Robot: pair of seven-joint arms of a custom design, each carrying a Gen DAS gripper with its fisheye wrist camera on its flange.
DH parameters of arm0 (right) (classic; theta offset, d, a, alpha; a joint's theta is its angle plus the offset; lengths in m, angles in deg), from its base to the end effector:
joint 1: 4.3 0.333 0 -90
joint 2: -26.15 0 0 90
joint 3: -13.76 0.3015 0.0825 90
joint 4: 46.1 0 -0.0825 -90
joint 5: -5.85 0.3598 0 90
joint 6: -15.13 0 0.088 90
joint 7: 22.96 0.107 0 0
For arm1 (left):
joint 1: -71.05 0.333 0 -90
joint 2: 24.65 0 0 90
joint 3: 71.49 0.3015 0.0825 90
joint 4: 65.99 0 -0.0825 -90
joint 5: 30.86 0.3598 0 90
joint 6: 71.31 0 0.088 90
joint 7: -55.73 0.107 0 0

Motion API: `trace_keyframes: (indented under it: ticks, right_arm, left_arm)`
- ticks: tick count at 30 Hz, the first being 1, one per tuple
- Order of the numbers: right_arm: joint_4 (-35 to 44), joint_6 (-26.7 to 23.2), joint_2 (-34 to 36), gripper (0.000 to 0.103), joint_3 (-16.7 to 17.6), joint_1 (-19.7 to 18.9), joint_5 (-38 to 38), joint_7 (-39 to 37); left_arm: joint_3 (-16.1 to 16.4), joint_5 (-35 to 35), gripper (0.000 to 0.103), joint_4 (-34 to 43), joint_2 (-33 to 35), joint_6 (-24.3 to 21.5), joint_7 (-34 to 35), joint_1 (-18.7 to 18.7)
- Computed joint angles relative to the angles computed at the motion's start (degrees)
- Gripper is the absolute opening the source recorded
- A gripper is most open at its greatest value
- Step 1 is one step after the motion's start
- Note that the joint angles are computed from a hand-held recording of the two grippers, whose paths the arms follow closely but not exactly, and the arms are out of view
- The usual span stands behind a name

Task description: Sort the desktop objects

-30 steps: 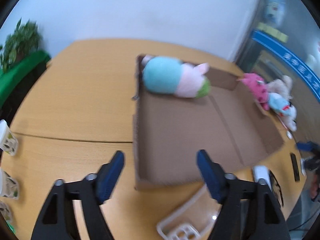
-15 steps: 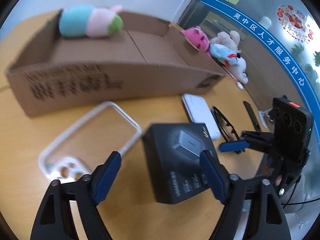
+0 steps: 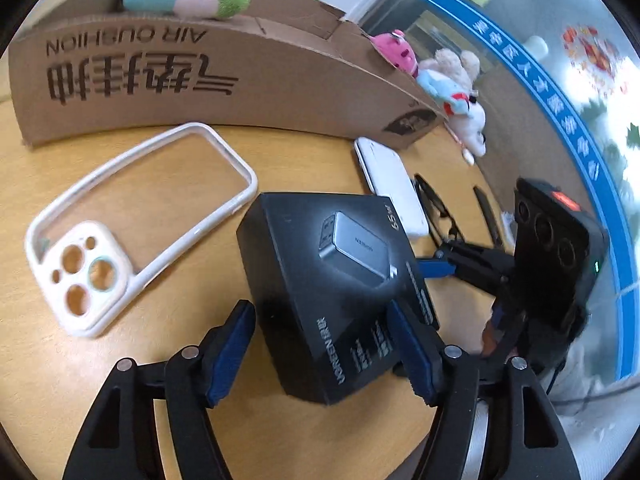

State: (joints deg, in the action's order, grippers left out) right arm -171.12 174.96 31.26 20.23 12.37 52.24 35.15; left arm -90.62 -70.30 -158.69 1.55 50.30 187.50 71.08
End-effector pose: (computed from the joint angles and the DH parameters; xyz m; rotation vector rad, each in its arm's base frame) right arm 0.5261 0.1879 0.3969 -1.9611 1.5070 -0.0726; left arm 0.6231 -0.2151 0.3898 1.1526 -2.3726 0.8898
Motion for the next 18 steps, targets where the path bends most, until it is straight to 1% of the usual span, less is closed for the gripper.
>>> trace_keyframes:
  ticks: [1, 2, 3, 4, 6, 8, 11, 12, 13, 14, 15, 17, 18]
  right_arm:
    - [0.5, 0.5, 0.6, 0.087, 0.2, 0.1, 0.2, -0.4]
    - [0.8, 2.5, 1.4, 0.087, 0.0, 0.9, -2.9, 2.2]
    - [0.6, 3.9, 1.6, 0.087, -0.5, 1.7, -7.1, 5.9]
    - [0.5, 4.6, 1.8, 0.086, -0.7, 2.1, -9.8, 7.9]
    - [-0.4, 6.3, 1.0, 0.082, 0.2, 1.7, -9.0, 7.2]
    - [-1.4, 8.3, -0.3, 0.082, 0.7, 1.5, -7.6, 6.2]
    - [-1.5, 11.1, -2.2, 0.082, -0.3, 2.1, -13.1, 10.3]
    - [-1.0, 12.1, -2.7, 0.082, -0.6, 2.0, -14.7, 10.9]
    - [0.6, 13.1, -2.1, 0.082, -1.0, 2.1, -17.8, 12.7]
    - [2.0, 13.8, -2.2, 0.082, -1.7, 1.8, -20.9, 13.6]
    - [3.3, 14.2, -2.2, 0.082, -2.0, 1.4, -22.5, 13.6]
    - [7.6, 14.4, -0.8, 0.082, -2.6, 0.4, -24.8, 12.9]
    - [9.8, 14.3, 0.1, 0.082, -3.3, 0.1, -27.2, 13.6]
  left_arm:
    - [-0.2, -0.9, 0.069, 0.3, 0.5, 0.7, -0.7, -0.1]
    - [-0.2, -0.4, 0.07, -0.1, 0.3, 2.4, -0.9, -0.9]
    - [-0.2, 0.3, 0.07, -0.6, -0.2, 3.5, -0.9, -1.3]
    - [-0.2, 0.9, 0.069, -1.3, -0.9, 4.4, -0.8, -1.6]
    - [-0.4, 0.7, 0.068, -2.6, -2.5, 5.5, -0.4, -1.5]
    - [-0.7, -0.6, 0.067, -3.0, -3.8, 6.5, 0.7, -1.2]
    - [-1.1, -2.0, 0.067, -1.7, -5.4, 9.6, 3.8, -1.7]
    - [-1.2, -2.4, 0.067, -0.2, -5.4, 10.2, 4.6, -1.9]
    - [-1.3, -2.7, 0.067, 2.1, -4.9, 10.5, 5.1, -2.1]
    - [-1.3, -2.5, 0.067, 4.8, -4.1, 10.8, 5.3, -2.5]
    - [-1.5, -2.2, 0.067, 7.6, -3.1, 11.3, 5.6, -3.0]
    - [-1.8, -0.5, 0.067, 15.3, 0.0, 12.4, 4.9, -4.3]
    - [-2.1, 0.4, 0.067, 18.6, 1.5, 12.7, 4.5, -4.7]
